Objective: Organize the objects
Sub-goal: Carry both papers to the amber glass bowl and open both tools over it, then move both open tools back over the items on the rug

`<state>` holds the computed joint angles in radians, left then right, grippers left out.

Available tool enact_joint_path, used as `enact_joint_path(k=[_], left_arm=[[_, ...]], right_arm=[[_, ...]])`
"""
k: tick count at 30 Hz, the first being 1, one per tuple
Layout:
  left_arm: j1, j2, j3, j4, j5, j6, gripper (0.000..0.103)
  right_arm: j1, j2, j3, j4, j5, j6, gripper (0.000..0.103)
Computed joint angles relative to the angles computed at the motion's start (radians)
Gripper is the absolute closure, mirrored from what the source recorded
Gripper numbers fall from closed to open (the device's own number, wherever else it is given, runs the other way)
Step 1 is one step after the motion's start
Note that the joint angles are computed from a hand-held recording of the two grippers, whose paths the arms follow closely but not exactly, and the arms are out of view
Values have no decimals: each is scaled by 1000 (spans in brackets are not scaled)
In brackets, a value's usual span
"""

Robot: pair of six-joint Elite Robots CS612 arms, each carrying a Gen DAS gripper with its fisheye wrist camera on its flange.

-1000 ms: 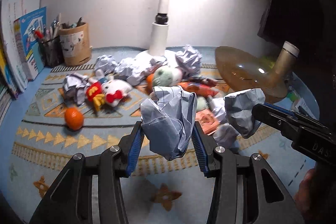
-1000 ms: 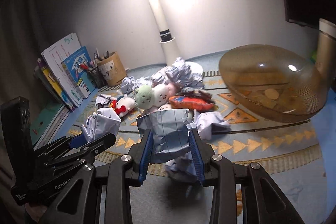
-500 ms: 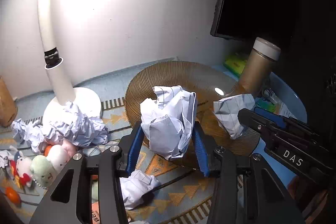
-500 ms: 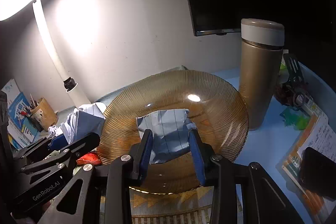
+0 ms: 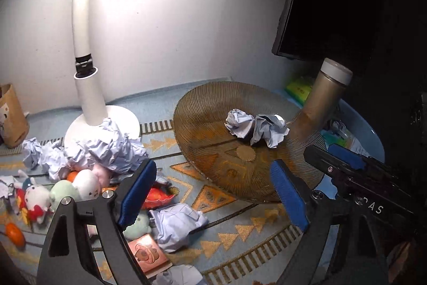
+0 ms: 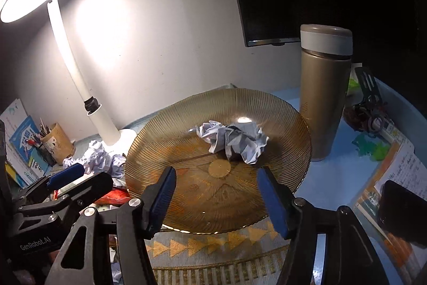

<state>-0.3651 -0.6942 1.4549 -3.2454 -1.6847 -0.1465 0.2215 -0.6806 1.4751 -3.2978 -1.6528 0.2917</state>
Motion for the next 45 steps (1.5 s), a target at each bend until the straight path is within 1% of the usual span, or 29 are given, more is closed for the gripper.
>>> enact_joint_path(k=[3, 5, 7, 9, 10, 12, 14, 17, 20, 22, 23, 24, 25, 26, 28, 29, 30, 33, 35, 40, 43, 44, 45], left_arm=[[17, -47, 86, -66, 32, -25, 16], [30, -75, 145, -112, 75, -42, 16], [43, -102, 200, -146, 136, -53, 13], [57, -121, 246, -172, 201, -66, 11], [66, -126, 263, -181, 217, -73, 11], [88, -133, 293, -196, 225, -98, 11], [109, -134, 320, -208, 227, -123, 11], [129, -118, 341, -210, 226, -157, 11], [137, -90, 348, -211, 264, -175, 11], [145, -69, 345, -214, 275, -195, 11], [148, -60, 343, -218, 270, -207, 11], [152, -62, 343, -200, 261, -217, 11], [155, -60, 344, -225, 249, -215, 11], [154, -56, 347, -257, 252, -215, 11], [150, -58, 347, -241, 263, -211, 11], [147, -59, 345, -228, 273, -205, 11], [142, -60, 344, -222, 289, -199, 11], [133, -61, 348, -231, 315, -175, 11], [134, -61, 350, -239, 311, -172, 11], [142, -62, 348, -229, 293, -195, 11], [144, -62, 348, -228, 285, -199, 11], [145, -64, 347, -222, 284, -202, 11], [148, -65, 344, -214, 275, -203, 11]], right_arm=[[21, -16, 24, -26, 26, -21, 41], [40, -23, 34, -27, 42, -40, 41], [59, -25, 37, -17, 65, -57, 41], [76, -21, 33, -12, 96, -69, 41], [85, -16, 29, -10, 103, -76, 41], [106, -3, 14, 2, 96, -90, 41], [122, 13, 0, 17, 100, -101, 41], [142, 38, -20, 38, 111, -109, 41], [154, 64, -36, 40, 129, -118, 41], [165, 79, -46, 39, 106, -134, 40], [170, 87, -49, 34, 92, -143, 40], [176, 93, -54, 50, 67, -151, 40], [181, 94, -61, 65, 45, -162, 40], [182, 95, -57, 39, 43, -170, 39], [185, 97, -54, 14, 27, -174, 34], [186, 97, -55, 17, 23, -177, 29], [186, 97, -56, 17, 24, -179, 27], [187, 98, -60, 26, 22, -179, 27], [185, 98, -59, 25, 25, -174, 27], [181, 96, -56, 23, 34, -151, 27], [168, 88, -43, 15, 58, -114, 27], [161, 81, -35, 23, 77, -105, 27], [156, 75, -28, 35, 78, -104, 27]])
